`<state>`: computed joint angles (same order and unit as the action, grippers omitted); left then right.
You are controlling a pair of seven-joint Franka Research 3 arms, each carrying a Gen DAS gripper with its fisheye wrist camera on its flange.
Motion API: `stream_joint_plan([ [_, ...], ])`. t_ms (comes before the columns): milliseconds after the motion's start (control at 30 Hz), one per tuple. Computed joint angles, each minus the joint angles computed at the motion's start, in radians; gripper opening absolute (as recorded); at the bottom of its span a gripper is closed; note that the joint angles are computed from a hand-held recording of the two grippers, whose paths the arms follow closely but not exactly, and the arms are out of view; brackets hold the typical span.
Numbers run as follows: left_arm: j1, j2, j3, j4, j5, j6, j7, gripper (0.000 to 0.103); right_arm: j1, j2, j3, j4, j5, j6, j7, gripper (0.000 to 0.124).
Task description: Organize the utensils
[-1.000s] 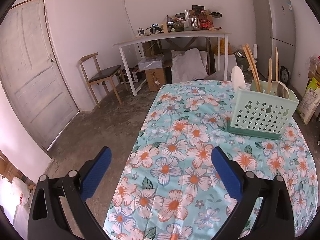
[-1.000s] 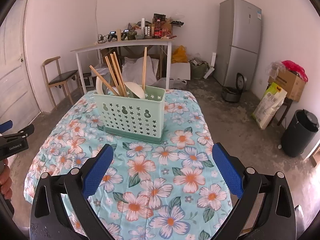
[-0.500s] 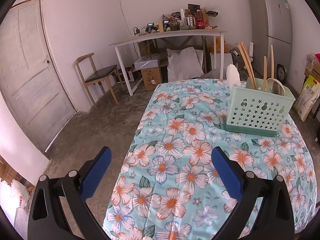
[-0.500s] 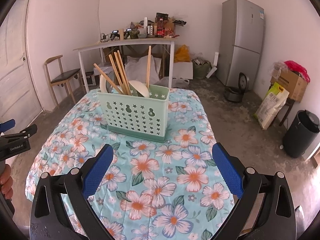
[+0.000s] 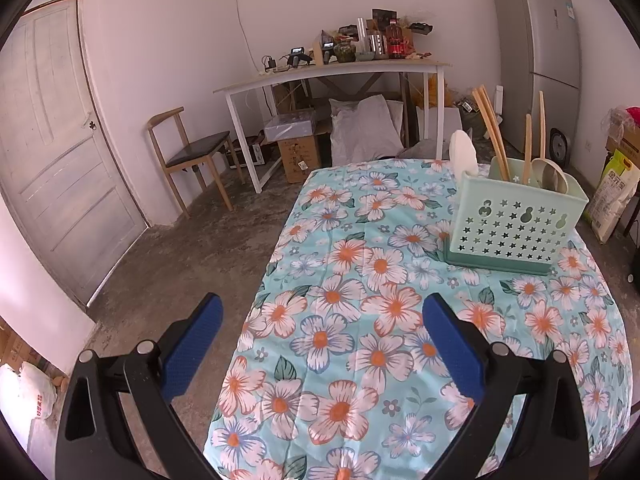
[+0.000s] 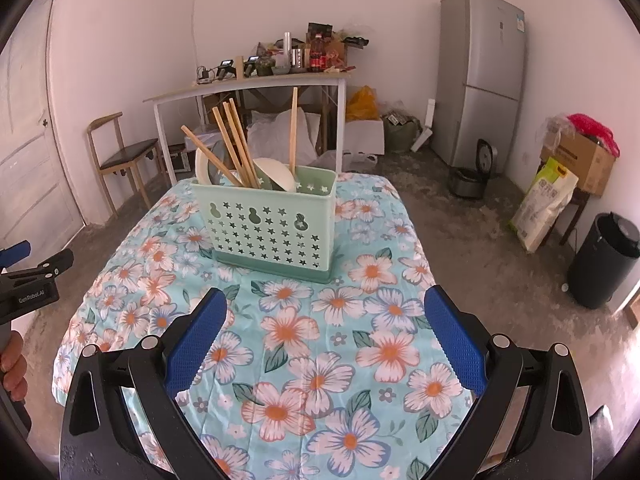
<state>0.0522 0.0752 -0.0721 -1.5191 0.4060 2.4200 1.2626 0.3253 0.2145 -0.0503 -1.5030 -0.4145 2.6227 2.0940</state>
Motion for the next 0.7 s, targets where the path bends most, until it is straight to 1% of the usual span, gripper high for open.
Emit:
stream_joint_plan([
  [700,-0.005,0.019,-0.001,0.026,0.0,-0.015,0.003,0.097,-0.016,0.003,-0.001,-0.013,0.056,0.031,-0.022,0.095],
])
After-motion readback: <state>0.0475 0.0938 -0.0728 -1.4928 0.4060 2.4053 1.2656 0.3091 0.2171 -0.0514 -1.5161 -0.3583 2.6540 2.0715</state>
